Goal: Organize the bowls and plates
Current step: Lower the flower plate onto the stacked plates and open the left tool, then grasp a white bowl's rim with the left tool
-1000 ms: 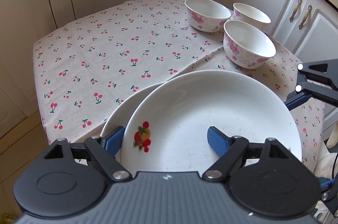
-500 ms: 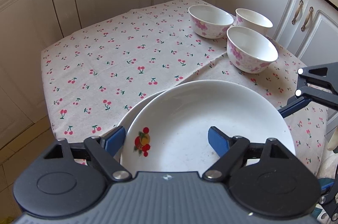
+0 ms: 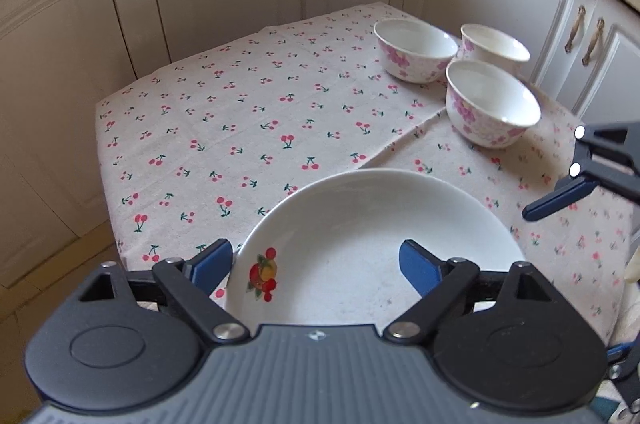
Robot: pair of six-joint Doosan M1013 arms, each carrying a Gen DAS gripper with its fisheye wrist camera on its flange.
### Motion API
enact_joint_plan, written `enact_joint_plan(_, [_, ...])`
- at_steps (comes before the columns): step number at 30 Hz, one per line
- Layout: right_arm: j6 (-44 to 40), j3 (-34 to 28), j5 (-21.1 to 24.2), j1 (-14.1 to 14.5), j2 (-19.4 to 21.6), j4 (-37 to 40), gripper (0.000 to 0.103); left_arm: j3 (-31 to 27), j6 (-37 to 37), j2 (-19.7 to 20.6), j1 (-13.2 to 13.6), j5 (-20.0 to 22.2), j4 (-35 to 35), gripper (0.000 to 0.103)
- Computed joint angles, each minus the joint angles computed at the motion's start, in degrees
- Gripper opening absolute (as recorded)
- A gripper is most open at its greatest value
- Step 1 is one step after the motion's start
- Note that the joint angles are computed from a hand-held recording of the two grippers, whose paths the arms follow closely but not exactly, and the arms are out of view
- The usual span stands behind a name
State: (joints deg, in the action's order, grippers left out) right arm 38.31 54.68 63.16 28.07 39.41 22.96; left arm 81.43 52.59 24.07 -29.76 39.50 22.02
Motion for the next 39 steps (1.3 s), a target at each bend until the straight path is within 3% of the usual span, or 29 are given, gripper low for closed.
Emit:
enact_joint_plan(7, [2.42, 2.30, -4.56, -1.19, -1.21, 1.45, 0.103, -0.08, -5.12, -0.66, -1.55, -0.52, 6.96, 0.090])
enact_joint_plan(12, [2.22, 7.89, -16.56, -1.95, -3.94, 1.49, 0.103, -0.15, -10.54, -1.09, -3.37, -1.69, 12.89, 0.092])
enact_joint_plan(16, [3.08, 11.65, -24.50, -2.70, -5.59, 1.29, 0.103, -1.27, -9.27, -0.72, -4.43, -0.62, 12.94, 0.093])
enact_joint_plan(23, [17.69, 14.52, -34.04, -4.34, -6.17, -3.89, 0.103, -5.60, -5.89, 1.64, -5.24, 1.10, 12.39, 0.093])
enact_joint_plan(28, [22.14, 14.29, -35.31, -5.46, -5.49, -4.22, 0.103, -10.35, -1.72, 4.71, -5.05, 1.62, 9.13, 0.093])
enact_joint_plan(39, [13.33, 12.84, -34.86, -6.39, -3.34, 2.95, 0.102, -23.41, 10.84, 13.52, -4.04, 5.28, -1.05, 0.093])
